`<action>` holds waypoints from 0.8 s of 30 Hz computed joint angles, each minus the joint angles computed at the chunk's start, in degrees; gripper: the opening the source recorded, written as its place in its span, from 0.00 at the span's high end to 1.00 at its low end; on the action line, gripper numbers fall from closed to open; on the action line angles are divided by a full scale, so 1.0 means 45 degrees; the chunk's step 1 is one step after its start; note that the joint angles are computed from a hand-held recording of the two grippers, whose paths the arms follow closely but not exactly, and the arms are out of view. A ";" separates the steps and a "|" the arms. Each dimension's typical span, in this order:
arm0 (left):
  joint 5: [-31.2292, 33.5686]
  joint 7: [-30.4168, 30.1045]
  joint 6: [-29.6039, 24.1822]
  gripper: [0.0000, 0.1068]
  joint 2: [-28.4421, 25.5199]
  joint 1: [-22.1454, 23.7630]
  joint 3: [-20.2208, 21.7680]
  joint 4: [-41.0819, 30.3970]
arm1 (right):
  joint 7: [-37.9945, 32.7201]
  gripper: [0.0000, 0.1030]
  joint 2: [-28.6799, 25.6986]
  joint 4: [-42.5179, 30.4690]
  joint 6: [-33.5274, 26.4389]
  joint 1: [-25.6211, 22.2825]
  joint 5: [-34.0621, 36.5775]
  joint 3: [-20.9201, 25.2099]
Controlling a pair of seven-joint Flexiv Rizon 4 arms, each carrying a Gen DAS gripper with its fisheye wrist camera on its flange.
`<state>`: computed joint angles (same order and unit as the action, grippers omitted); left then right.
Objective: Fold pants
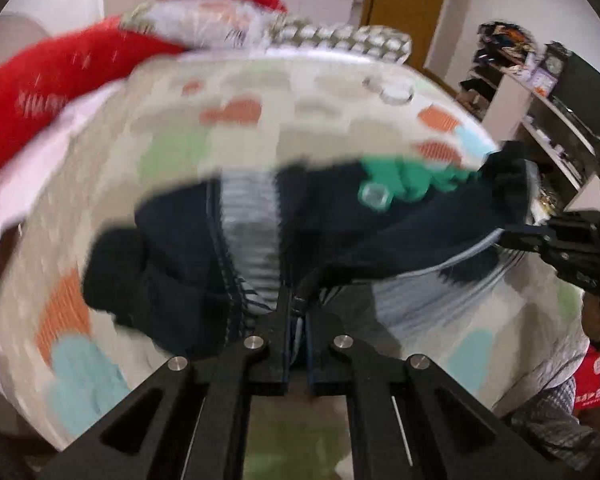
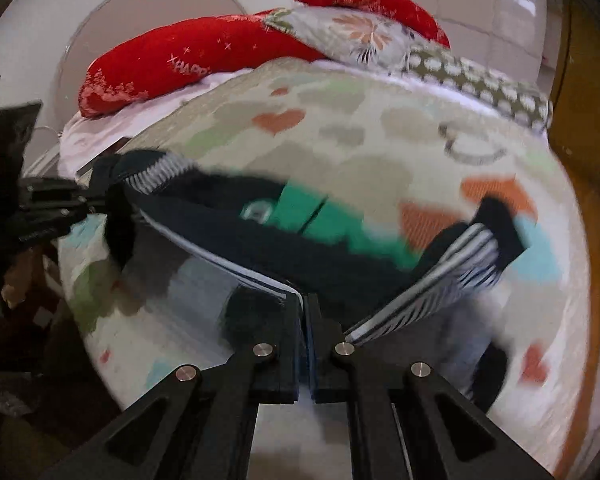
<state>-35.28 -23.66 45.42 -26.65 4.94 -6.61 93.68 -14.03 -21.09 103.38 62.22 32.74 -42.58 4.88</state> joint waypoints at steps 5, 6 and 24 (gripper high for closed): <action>-0.0006 -0.0495 0.0239 0.88 0.0320 0.0136 0.0208 0.0811 | 0.3238 0.88 0.0035 0.1186 0.0806 0.0681 -0.1268 -0.0498; -0.0094 -0.0402 0.0175 0.85 0.0438 0.0206 0.0205 0.0898 | 0.4159 0.81 0.0194 0.1502 0.0994 0.0803 -0.1800 -0.0668; 0.0145 -0.3796 0.0735 0.52 -0.1154 -0.0607 0.0703 -0.1322 | 1.2458 0.44 0.2680 0.4225 -0.0429 -0.1724 -0.5499 0.0402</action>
